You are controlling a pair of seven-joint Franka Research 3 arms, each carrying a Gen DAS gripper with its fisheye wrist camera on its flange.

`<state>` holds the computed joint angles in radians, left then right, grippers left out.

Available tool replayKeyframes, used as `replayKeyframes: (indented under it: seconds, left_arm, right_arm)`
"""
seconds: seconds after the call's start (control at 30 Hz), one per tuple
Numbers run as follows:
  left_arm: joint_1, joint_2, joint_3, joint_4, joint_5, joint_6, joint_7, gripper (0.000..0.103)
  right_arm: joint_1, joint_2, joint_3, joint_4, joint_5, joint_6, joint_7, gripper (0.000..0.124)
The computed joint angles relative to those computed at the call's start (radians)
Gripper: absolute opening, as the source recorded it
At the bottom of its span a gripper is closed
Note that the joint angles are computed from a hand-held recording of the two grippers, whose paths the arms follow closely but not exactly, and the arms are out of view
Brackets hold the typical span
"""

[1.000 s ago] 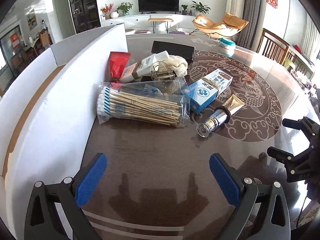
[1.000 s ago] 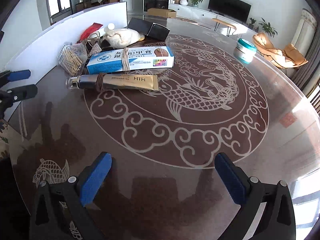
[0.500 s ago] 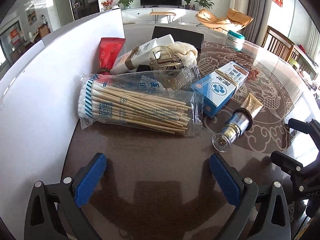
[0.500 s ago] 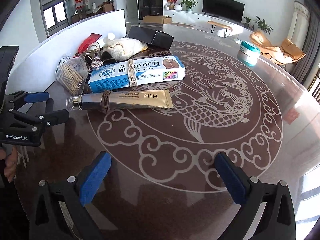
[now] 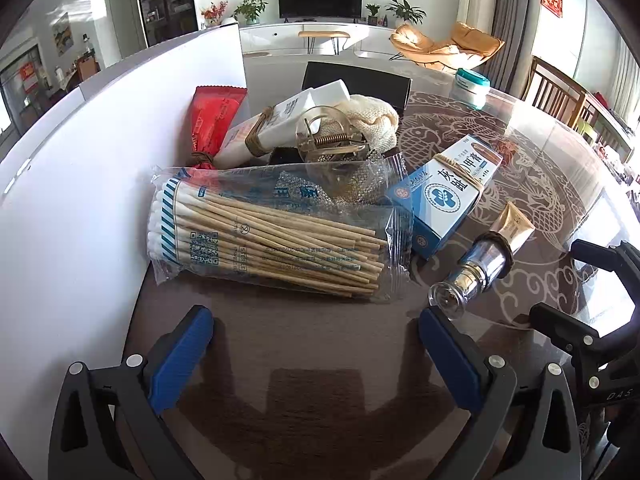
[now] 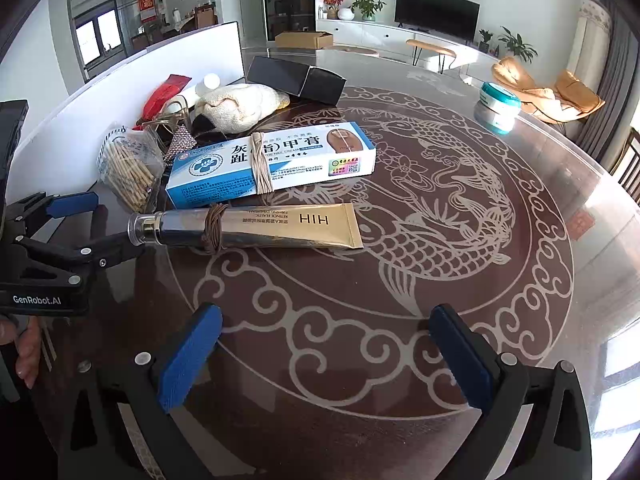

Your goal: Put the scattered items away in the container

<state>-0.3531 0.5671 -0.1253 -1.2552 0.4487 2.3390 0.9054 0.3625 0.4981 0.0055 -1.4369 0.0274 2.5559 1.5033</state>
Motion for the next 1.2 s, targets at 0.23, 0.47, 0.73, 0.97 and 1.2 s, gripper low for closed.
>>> replayKeyframes:
  seconds: [0.23, 0.47, 0.73, 0.97, 1.2]
  left_arm:
    - [-0.001, 0.008, 0.001, 0.014, -0.001, -0.006, 0.003, 0.103]
    - [-0.001, 0.009, 0.002, 0.014, -0.001, -0.006, 0.004, 0.103]
    - [-0.002, 0.008, 0.004, 0.012, 0.0, -0.003, -0.002, 0.103]
    - [-0.011, -0.002, 0.017, -0.003, 0.023, -0.01, -0.058, 0.103]
    - [-0.006, 0.006, 0.009, 0.01, 0.024, -0.016, -0.054, 0.103]
  right_arm:
    - [0.001, 0.0, -0.001, 0.0, 0.0, 0.0, 0.0, 0.103]
    - [0.001, 0.0, -0.001, 0.0, 0.001, 0.0, -0.001, 0.103]
    - [0.001, 0.0, 0.0, -0.001, 0.001, 0.0, -0.002, 0.103]
    - [0.001, 0.0, 0.0, -0.001, 0.001, 0.0, -0.002, 0.103]
    - [0.001, 0.0, 0.0, -0.001, 0.001, 0.0, -0.002, 0.103]
